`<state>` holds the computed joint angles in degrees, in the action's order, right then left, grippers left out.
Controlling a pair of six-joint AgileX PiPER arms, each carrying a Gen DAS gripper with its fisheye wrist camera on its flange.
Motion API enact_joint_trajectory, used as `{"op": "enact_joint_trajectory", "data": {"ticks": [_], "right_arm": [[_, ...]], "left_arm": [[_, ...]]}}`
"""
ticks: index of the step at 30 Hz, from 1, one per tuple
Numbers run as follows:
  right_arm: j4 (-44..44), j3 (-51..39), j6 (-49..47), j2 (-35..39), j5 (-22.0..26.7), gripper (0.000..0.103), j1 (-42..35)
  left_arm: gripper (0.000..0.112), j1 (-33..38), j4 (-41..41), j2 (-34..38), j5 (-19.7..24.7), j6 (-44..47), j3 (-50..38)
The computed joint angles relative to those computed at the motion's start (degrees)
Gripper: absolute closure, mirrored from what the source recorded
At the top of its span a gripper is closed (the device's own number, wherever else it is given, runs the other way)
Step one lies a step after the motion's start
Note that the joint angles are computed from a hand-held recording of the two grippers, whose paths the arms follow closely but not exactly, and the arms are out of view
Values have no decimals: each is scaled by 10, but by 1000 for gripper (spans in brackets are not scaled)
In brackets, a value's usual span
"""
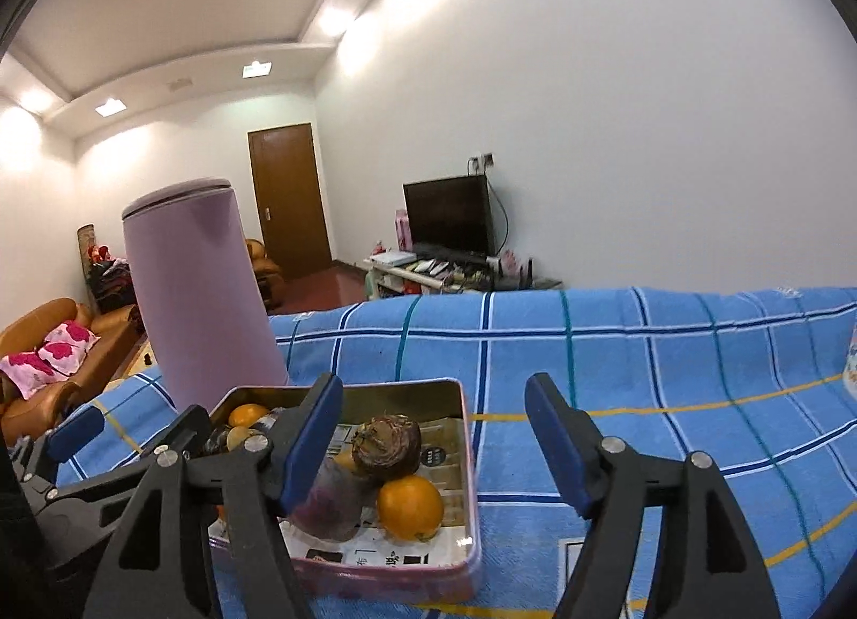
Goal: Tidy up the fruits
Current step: 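Open both tools over the tin to drop the tan and brown fruits inside, then withdraw both open tools back from the tin box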
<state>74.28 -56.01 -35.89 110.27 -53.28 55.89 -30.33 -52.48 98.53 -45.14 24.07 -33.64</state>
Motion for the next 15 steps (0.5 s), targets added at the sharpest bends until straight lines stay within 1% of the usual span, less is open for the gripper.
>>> {"op": "enact_joint_trajectory", "data": {"ticks": [3,5,15], "right_arm": [[9,7,-7,-2,-31,31,17],[14,12,-10,-4,-47,31,26],[36,38,-9,-19,-90,30,64]], "left_arm": [[9,-18,-12,-4,-28,7,13],[9,-24,-12,-8,-33,12,20],[9,-65,-26,-25,-68,20,50]]}}
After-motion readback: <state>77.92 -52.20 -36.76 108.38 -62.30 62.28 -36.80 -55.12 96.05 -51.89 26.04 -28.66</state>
